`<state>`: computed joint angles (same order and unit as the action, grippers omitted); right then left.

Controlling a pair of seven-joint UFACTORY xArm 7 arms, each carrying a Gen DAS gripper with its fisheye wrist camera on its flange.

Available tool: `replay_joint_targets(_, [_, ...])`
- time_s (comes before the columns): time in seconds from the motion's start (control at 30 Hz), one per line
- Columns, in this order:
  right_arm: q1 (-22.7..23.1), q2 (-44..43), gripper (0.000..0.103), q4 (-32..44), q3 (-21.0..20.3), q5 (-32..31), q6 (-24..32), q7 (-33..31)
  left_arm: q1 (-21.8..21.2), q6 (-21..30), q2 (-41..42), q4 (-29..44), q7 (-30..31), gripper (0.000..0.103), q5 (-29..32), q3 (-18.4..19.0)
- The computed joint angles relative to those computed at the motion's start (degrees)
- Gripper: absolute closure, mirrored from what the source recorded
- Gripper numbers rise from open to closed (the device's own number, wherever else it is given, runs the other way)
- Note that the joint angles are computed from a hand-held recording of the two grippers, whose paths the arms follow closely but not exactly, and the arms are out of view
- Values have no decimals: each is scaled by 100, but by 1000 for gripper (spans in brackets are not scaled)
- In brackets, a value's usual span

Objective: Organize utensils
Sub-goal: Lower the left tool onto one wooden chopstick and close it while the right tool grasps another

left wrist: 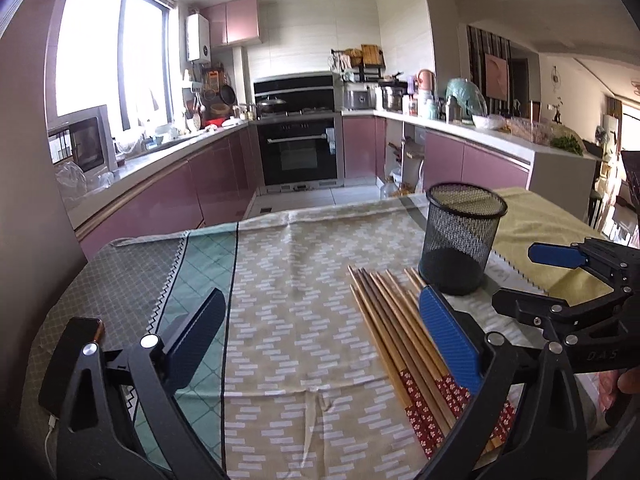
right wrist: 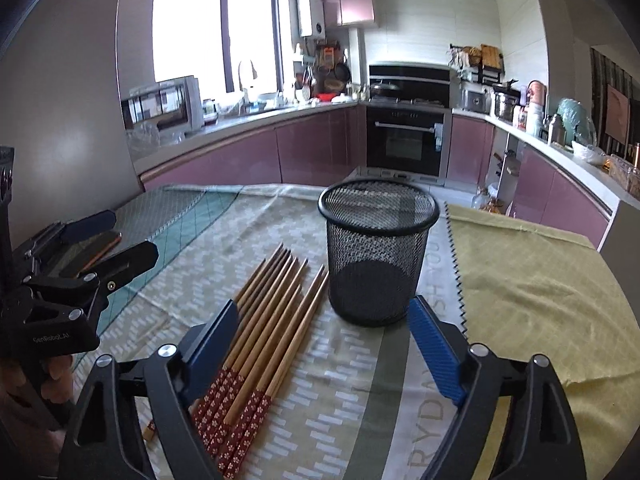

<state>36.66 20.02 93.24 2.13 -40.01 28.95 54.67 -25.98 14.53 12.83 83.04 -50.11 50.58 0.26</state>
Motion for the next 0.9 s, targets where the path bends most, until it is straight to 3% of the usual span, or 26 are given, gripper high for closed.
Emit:
replay_joint_targets(0.17, [-261,405,45,392,321,1137,435,-1010,440,657,436,353,2120,24,-2038,-649])
replay_joint_targets(0.23, [-276,486,58,480,327,1400,488,-1212,421,877,590,504,2507,26,-2390,-672])
replay_joint_targets(0.27, [-320,547,58,543,374,1587,507,-1380,399,981,658,572,2691,27,-2535,-678])
replay_joint_targets(0.43, [-246,782,62,865,305,1982,736,-1740,262,1334,978,955,3384,30,-3161,-637])
replay_joint_targets(0.9, [-156,1248,67,1691,183,2247,1362,-2302,237,1954,1459,1651,4242,51,-4110,-630])
